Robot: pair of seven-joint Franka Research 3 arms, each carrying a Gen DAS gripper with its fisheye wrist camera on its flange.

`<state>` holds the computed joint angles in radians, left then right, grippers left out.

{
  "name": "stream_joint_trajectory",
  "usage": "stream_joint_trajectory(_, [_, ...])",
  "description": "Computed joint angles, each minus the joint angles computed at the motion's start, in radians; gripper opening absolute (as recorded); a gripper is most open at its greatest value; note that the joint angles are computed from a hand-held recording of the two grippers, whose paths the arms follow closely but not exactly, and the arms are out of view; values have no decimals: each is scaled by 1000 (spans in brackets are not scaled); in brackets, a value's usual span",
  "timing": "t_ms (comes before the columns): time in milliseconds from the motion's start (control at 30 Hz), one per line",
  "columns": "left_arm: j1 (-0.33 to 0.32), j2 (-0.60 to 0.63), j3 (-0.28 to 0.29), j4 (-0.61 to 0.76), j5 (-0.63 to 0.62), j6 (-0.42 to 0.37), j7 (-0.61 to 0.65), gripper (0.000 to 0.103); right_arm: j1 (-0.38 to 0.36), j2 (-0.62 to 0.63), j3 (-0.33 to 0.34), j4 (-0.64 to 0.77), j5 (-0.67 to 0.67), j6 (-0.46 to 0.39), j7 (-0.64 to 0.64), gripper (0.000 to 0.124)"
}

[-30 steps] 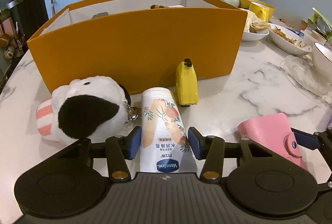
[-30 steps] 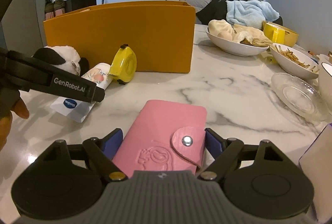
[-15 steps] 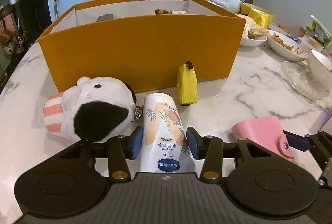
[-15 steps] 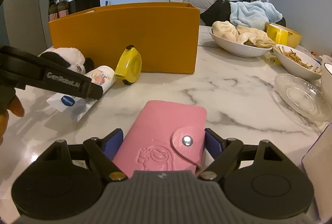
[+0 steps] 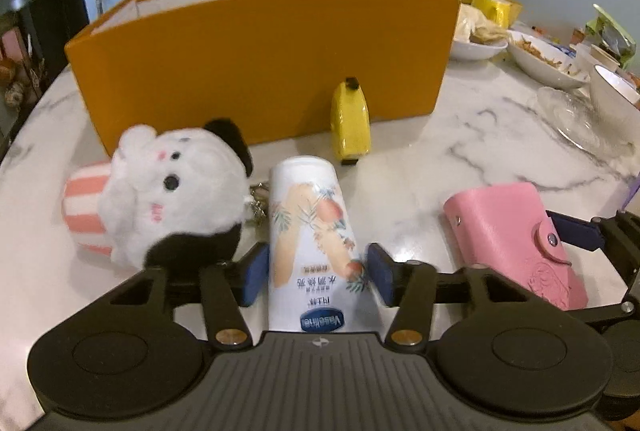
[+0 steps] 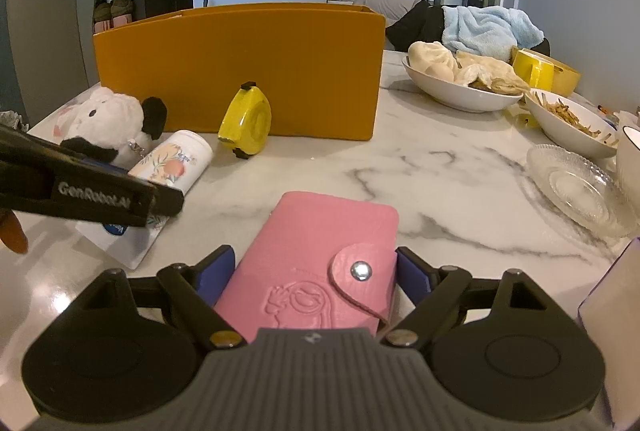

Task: Organize objects
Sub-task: 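Grasp the Vaseline tube with the left tool while the right grasps the pink wallet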

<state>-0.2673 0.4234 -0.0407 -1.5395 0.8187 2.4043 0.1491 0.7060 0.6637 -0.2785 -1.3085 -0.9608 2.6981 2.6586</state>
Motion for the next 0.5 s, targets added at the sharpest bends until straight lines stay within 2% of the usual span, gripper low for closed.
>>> stream_joint_trajectory(33, [-7,3,4,3,14,-4,-5,72,0,-1,-1,-2,1,2,4,87])
stream_joint_trajectory(100, [-14,2,10,-4,38,10,-26,64,2,-4,-4,-8,-2,2,12,87])
stream_joint_trajectory(367, [-16,-6,11,-20,71,24,-62,59,17,-31,-16,-51,-66,-17,110,96])
stream_joint_trajectory(433, [-14,-12,12,-31,79,42,-79,58,16,-36,-13,-58,-90,-16,130,95])
stream_joint_trajectory(467, [-15,-14,12,-35,84,48,-89,58,12,-40,-11,-64,-108,3,139,84])
stream_joint_trajectory(500, [-17,-16,13,-37,89,49,-101,57,11,-42,-7,-63,-117,-2,135,83])
